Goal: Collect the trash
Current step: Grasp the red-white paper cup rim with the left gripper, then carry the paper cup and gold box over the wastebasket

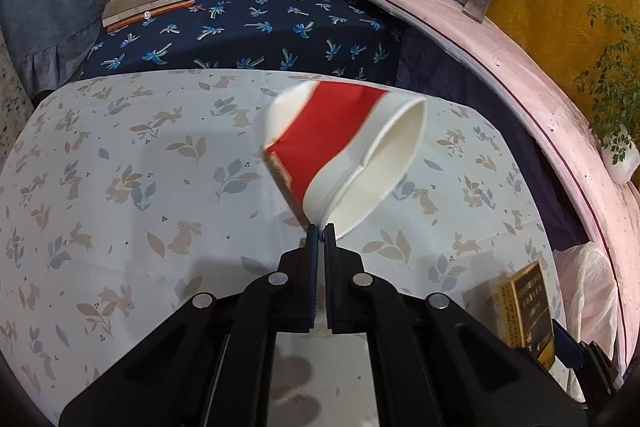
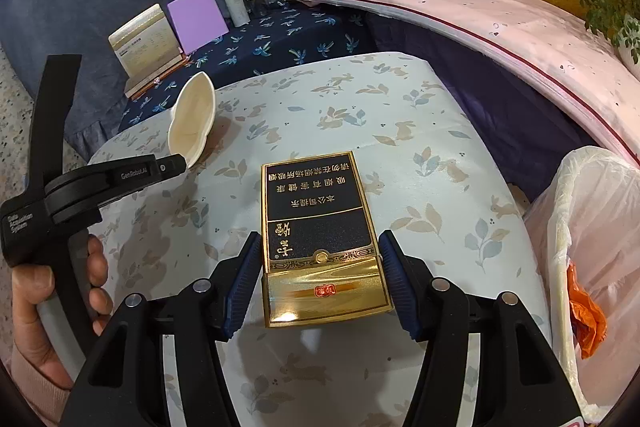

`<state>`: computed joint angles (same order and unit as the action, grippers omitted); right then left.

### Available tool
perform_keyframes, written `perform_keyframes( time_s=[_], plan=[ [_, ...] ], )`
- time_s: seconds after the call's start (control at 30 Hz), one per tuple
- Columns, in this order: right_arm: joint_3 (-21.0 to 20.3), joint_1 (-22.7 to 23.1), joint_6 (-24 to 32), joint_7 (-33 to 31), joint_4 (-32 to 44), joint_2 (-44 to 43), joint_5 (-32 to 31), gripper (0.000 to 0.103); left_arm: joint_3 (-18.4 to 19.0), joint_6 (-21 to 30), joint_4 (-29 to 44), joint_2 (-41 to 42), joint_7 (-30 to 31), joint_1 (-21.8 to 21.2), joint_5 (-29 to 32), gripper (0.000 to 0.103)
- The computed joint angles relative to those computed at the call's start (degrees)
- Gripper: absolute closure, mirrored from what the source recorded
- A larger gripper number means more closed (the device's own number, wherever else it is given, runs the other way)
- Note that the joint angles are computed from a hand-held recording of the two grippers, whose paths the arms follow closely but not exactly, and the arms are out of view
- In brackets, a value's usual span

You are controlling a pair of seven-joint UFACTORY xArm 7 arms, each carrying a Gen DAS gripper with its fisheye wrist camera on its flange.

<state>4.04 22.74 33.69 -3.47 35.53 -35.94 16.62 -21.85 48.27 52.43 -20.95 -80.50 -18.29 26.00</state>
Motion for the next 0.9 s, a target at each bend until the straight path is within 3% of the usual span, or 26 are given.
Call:
perform_keyframes(
  time_s=[0.47, 0.9],
  plan=[
    [-1.02, -1.01, 2.63, 0.76, -1.56, -7.57, -0.54, 0.046, -4.87, 4.52, 4.29, -0.47, -2.43, -3.85, -0.39, 0.101],
    [-5.29, -6.39, 8.02, -0.9, -3.96, -17.92, -2.78, 0.046, -7.83, 8.51, 16.1, 9.64, -6.44, -10.66, 6.1, 0.101]
  ],
)
